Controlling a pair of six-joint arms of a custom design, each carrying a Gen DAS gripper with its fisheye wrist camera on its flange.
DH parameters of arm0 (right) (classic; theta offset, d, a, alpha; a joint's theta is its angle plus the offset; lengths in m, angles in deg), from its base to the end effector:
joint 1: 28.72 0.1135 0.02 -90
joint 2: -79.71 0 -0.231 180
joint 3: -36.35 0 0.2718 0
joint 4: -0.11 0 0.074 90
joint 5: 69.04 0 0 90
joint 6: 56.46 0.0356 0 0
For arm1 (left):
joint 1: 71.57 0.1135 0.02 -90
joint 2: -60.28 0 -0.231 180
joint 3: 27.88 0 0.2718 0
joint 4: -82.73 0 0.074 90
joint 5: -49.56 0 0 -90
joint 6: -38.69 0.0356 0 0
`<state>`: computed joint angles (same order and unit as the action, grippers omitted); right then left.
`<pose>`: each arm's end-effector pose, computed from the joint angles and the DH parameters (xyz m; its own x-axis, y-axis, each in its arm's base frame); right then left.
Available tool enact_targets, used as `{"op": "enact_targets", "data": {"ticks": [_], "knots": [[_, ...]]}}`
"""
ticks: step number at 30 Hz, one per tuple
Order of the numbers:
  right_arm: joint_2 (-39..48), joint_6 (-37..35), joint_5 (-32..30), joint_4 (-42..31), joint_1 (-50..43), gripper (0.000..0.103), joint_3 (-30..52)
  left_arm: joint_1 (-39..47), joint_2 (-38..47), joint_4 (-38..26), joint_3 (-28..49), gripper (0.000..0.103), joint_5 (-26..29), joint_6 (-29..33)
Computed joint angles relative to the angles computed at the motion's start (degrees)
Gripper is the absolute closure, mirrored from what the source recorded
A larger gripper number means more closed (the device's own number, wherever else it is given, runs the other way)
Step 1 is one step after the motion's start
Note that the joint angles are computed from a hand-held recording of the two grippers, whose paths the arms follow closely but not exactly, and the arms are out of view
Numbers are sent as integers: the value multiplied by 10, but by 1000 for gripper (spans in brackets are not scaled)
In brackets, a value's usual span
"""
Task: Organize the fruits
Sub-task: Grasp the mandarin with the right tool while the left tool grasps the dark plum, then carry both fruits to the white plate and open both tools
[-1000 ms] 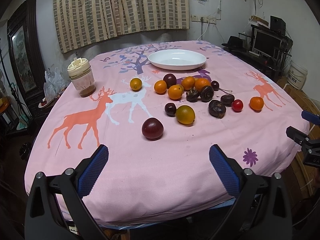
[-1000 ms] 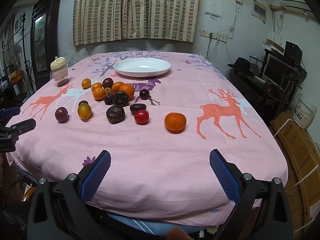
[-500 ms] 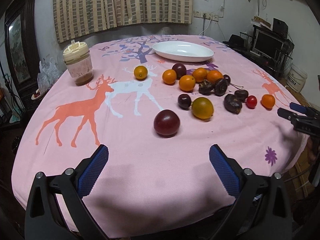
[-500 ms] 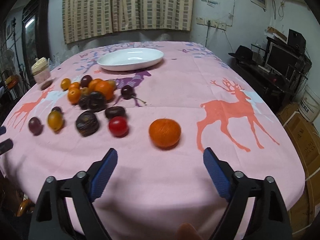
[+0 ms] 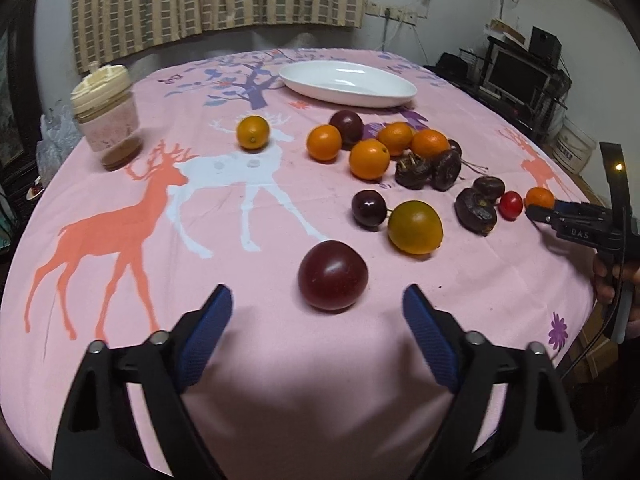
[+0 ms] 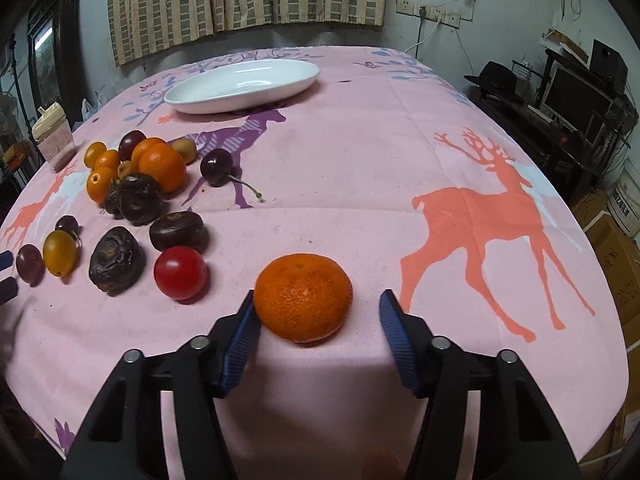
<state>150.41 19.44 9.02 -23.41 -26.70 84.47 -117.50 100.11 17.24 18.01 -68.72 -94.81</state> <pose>0.2697 0.0169 0.1487 -0.6551 -0.2616 -0.7088 -0.3479 0.9372 -0.0243 0.1279 -0.1079 0.1994 -0.7546 -0.0921 -0.6497 -0.0748 0.9957 -0.0542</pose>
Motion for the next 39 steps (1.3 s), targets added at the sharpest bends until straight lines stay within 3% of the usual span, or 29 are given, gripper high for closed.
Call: {"op": "enact_targets", "data": {"ticks": [1,9,12,18,22,25,29,32,35,39], "knots": [[-2,-3,-9,-2,-1,59,0,10,8,10,-1,24,8,11],[-6,5,-29,-25,-8,60,9,74,54,68,-1,44,77,80],[-12,5,-45,-35,-11,60,13,74,68,74,2,63,77,92],[-28,24,-86,-59,-4,60,46,112,35,74,1,65,117,120],[14,48,-81,-36,39,60,117,187,68,105,64,65,179,193],[125,80,-91,-25,76,60,234,249,186,162,162,64,214,261],[305,107,-51,-46,118,60,439,319,414,197,360,64,269,309],[426,104,-24,-85,136,60,585,351,596,171,542,64,292,313],[539,89,-5,-149,149,60,732,364,726,129,686,64,300,319],[621,73,1,-201,156,60,839,369,869,60,850,64,292,321]]}}
